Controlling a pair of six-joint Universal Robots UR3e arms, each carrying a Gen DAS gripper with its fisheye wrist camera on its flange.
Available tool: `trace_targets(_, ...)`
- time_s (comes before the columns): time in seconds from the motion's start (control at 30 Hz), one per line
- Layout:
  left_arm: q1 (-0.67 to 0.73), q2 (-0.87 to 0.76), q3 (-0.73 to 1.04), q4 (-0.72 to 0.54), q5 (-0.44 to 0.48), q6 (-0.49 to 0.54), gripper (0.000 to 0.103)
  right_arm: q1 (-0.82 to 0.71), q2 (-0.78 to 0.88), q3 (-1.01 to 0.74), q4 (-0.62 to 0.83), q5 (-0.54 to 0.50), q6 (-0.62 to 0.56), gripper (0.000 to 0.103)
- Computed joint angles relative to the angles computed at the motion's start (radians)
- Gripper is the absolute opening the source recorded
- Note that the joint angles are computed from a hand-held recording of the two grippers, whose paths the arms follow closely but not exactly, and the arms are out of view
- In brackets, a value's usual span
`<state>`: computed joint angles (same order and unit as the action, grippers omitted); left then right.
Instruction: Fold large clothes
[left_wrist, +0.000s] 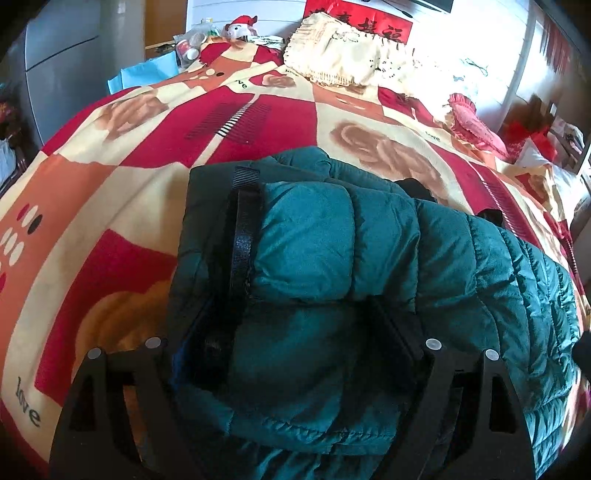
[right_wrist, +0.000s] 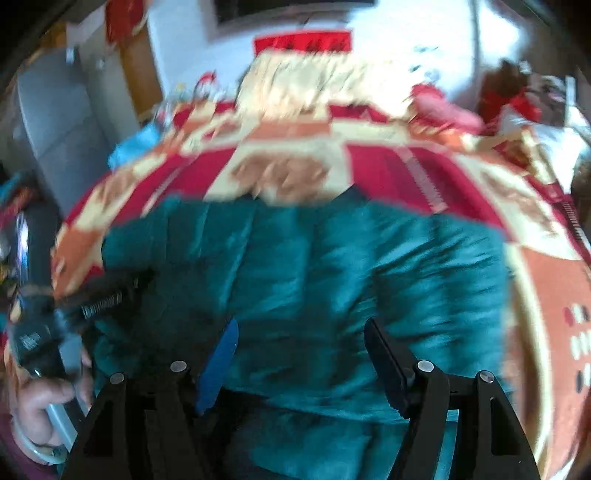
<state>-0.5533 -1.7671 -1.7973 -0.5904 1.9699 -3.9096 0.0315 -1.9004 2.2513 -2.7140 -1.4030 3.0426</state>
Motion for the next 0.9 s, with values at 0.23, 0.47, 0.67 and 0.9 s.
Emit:
trace_targets(0.23, -0.006, -0.011, 0.001, 0.015, 0.006, 0.002, 0.089, -0.145, 0.121, 0.011, 0.009, -0.042, -0.041, 0.069)
trace_targets(0.47, 0.007, 0.035, -0.011, -0.021, -0.022, 0.016, 0.089, -0.174, 0.01, 0.024, 0.087, -0.018, -0.059, 0.07)
trace_targets(0.67, 0.003, 0.136, -0.068, -0.053, -0.02, -0.025, 0.089, -0.225, -0.141, 0.103, 0.132, -0.031, -0.103, 0.07)
trace_targets(0.9, -0.035, 0.3, -0.134, -0.136, 0.0, -0.07, 0.089, -0.27, -0.169, 0.112, 0.197, 0.027, -0.091, 0.07)
